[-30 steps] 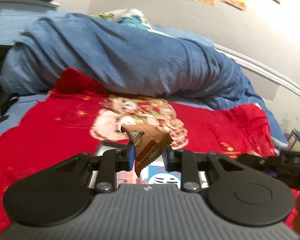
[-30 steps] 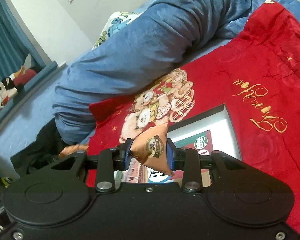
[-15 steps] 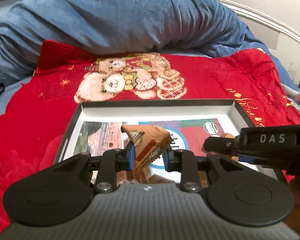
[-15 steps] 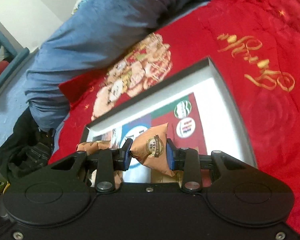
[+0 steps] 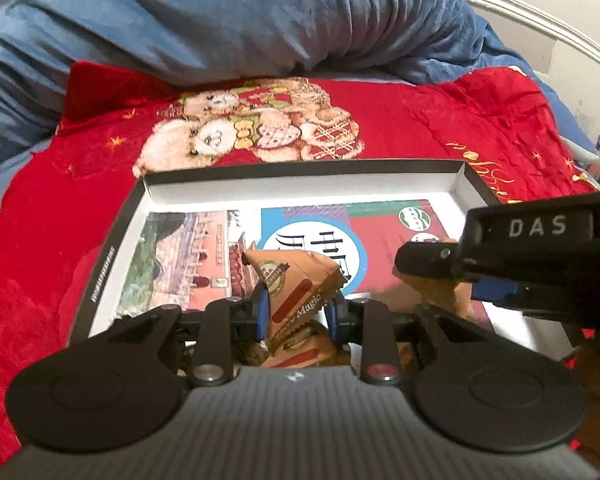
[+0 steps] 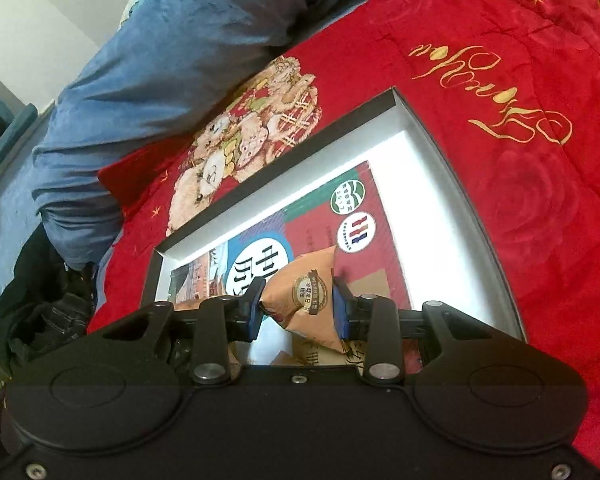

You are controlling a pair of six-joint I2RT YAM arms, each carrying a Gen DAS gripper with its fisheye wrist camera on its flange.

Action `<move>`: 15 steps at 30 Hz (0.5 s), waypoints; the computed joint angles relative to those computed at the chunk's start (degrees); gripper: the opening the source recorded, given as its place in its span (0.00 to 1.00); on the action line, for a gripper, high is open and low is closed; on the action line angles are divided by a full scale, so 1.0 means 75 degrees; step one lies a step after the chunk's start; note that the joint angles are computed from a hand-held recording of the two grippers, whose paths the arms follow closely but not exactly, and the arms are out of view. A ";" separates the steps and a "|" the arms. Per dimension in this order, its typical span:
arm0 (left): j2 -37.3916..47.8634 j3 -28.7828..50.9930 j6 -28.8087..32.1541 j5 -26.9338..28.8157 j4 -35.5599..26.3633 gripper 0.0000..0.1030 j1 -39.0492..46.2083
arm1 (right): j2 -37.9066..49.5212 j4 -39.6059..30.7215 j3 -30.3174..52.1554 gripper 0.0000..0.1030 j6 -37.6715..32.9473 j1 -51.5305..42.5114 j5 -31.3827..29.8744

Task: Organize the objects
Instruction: 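Lower the packets into the box with both grippers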

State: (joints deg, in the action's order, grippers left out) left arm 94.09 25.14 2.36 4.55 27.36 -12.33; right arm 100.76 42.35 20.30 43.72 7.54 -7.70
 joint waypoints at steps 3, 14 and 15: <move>0.0068 0.0051 -0.0041 0.0118 -0.0018 0.31 0.0077 | -0.0008 0.0035 -0.0006 0.32 -0.0029 -0.0025 -0.0097; 0.0071 0.0124 -0.0046 0.0504 -0.0215 0.31 0.0270 | 0.0074 -0.0306 0.0127 0.32 0.0008 0.0171 0.0194; 0.0072 0.0153 -0.0070 0.0590 -0.0279 0.31 0.0317 | 0.0083 -0.0362 0.0149 0.32 -0.0015 0.0238 0.0279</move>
State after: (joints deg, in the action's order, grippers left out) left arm 94.63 26.29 1.83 8.97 25.26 -9.95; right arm 101.38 39.63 21.42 43.61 9.32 -5.61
